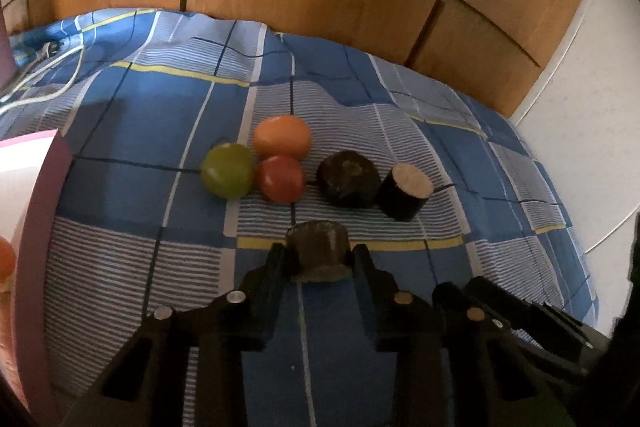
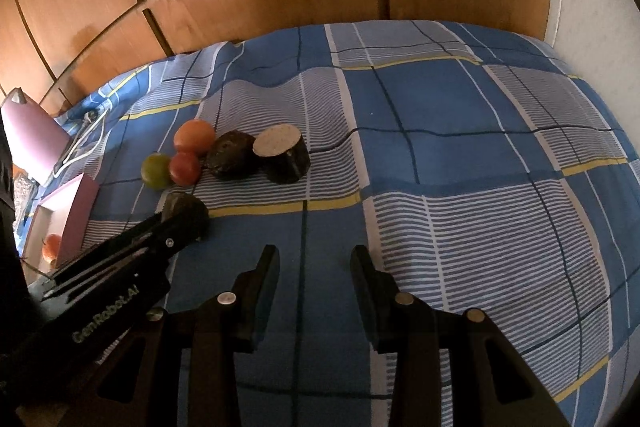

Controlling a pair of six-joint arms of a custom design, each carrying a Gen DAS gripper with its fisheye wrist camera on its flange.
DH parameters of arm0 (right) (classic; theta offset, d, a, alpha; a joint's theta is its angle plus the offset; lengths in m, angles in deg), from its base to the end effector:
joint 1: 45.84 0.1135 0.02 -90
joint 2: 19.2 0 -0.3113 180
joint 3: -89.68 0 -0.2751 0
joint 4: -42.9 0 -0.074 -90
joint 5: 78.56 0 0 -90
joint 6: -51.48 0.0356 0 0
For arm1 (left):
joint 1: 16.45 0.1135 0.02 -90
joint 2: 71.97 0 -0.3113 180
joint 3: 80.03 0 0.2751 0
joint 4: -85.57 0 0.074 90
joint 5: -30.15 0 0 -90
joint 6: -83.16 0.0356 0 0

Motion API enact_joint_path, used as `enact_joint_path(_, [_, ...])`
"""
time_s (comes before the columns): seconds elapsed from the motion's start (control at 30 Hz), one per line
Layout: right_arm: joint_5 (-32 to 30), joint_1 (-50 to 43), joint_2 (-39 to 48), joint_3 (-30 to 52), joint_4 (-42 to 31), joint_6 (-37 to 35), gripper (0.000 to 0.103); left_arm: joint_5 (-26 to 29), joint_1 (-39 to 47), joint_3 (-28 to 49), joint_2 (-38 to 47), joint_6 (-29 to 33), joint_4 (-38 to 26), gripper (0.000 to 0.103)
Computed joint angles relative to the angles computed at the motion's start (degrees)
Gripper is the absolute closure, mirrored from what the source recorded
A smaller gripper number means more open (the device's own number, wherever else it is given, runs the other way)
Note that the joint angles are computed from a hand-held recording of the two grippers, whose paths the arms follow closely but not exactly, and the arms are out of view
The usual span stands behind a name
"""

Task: Organize fruits
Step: 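Grasp the cut eggplant piece with the left tool, then hold the eggplant piece in the left tool while the right tool grasps the red tomato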

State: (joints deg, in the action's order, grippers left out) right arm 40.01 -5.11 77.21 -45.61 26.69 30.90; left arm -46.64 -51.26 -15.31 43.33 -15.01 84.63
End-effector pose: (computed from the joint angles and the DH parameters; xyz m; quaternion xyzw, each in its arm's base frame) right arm 0.2118 0.1599 0.1094 0.2814 0.9098 0.0136 0.3048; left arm 0.3199 -0.2324 0.0974 0.2530 0.9039 -0.2210 0.2648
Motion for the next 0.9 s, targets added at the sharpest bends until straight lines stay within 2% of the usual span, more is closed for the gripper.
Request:
enact_joint_path(0.27, [0.1, 0.5, 1.0, 1.4, -0.1, -0.5, 0.066, 0.2, 1.4, -2.2, -2.1, 1.2, 1.0, 0.070])
enact_joint_path(0.7, [-0.6, -0.2, 3.1, 5.2, 2.1, -5.4, 0.066, -0.9, 4.3, -5.2, -4.3, 2.2, 3.0, 0.071])
enact_joint_path(0.9, [-1.6, -0.9, 4.4, 6.8, 5.2, -9.8, 0.070, -4.0, 5.2, -6.0, -5.3, 2.0, 3.5, 0.071])
